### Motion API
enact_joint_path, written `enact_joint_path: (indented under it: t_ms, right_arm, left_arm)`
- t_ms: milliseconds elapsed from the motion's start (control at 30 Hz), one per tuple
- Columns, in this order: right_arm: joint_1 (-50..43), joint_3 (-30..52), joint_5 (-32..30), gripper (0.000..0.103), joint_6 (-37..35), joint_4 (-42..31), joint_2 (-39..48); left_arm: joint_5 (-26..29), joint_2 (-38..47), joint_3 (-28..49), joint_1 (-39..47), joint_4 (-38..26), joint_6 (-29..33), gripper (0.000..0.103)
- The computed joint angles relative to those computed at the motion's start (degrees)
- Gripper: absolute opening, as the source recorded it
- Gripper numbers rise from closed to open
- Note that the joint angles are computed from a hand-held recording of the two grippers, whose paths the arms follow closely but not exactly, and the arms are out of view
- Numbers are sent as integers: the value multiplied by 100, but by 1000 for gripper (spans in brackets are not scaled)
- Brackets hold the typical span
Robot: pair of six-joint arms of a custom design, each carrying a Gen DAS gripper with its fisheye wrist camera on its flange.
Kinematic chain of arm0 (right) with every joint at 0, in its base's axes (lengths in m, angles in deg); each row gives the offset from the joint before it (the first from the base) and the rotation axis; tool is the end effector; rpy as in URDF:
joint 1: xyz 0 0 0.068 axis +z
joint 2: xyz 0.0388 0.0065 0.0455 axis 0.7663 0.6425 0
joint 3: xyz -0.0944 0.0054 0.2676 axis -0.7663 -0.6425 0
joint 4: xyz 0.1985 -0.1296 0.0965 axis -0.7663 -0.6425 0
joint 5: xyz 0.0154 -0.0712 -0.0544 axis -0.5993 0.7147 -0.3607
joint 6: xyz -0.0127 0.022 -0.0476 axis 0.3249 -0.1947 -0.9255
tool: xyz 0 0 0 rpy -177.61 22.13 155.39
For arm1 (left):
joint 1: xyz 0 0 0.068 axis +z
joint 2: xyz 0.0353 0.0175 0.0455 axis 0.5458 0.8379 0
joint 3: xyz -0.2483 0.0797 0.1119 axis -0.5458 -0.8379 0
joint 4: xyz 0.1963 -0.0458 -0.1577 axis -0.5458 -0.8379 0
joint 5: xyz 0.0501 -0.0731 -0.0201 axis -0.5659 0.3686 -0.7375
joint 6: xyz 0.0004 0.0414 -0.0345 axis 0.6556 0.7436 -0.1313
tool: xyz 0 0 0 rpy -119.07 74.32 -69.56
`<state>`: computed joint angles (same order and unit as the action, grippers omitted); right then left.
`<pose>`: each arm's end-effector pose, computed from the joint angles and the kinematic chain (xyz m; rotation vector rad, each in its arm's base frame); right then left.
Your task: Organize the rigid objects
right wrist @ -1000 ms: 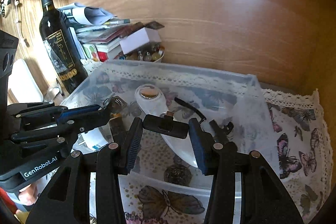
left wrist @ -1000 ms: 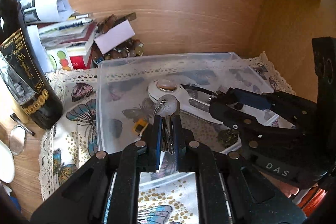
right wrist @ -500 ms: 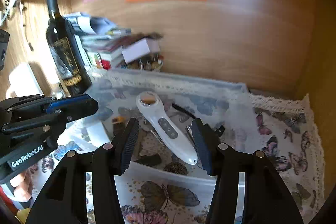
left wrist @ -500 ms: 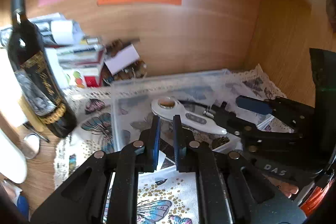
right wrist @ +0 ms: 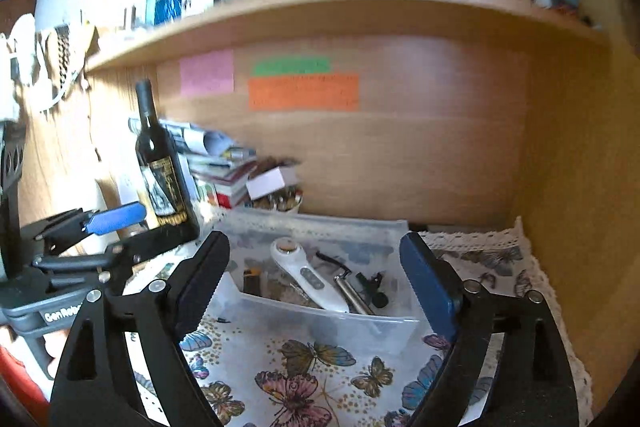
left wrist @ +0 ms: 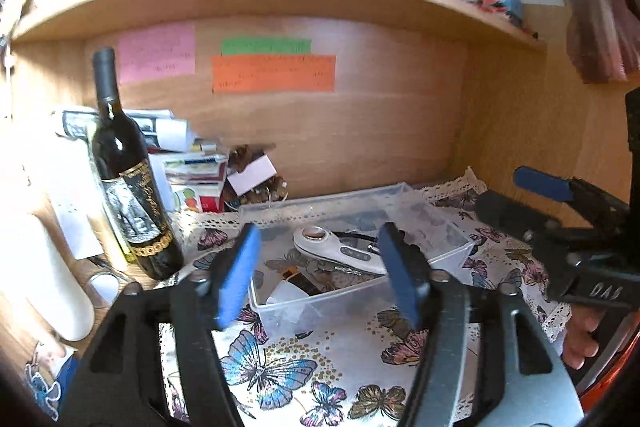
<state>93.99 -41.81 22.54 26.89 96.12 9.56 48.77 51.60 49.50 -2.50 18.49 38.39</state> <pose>0.2344 0.2128 0.2269 -0.5249 1.9147 0.2682 0.1967 -0.1188 0.1695 -0.0125 1.9621 -0.0733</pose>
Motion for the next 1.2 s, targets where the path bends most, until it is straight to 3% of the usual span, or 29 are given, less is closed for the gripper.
enact_joint_path:
  t_ms: [33, 100, 200, 467, 1200]
  right_arm:
    - [21, -82, 51, 91, 13, 60, -90]
    - [105, -295, 255, 101, 8, 262, -283]
    - [229, -551, 474, 103, -38, 443, -553]
    - [443, -756, 592, 103, 37, 392, -886]
    - [537, -778, 686, 103, 64, 425, -897]
  left_arm:
    - [-174, -109, -57, -123, -26, -29, 72]
    - [-572, -290, -158, -382, -54, -90, 88]
    - [-1123, -505, -278, -723, -82, -146, 97]
    - [-1594, -991, -390, -1133, -427, -323, 101]
    - [-1606, -974, -378, -1235, -341, -317, 101]
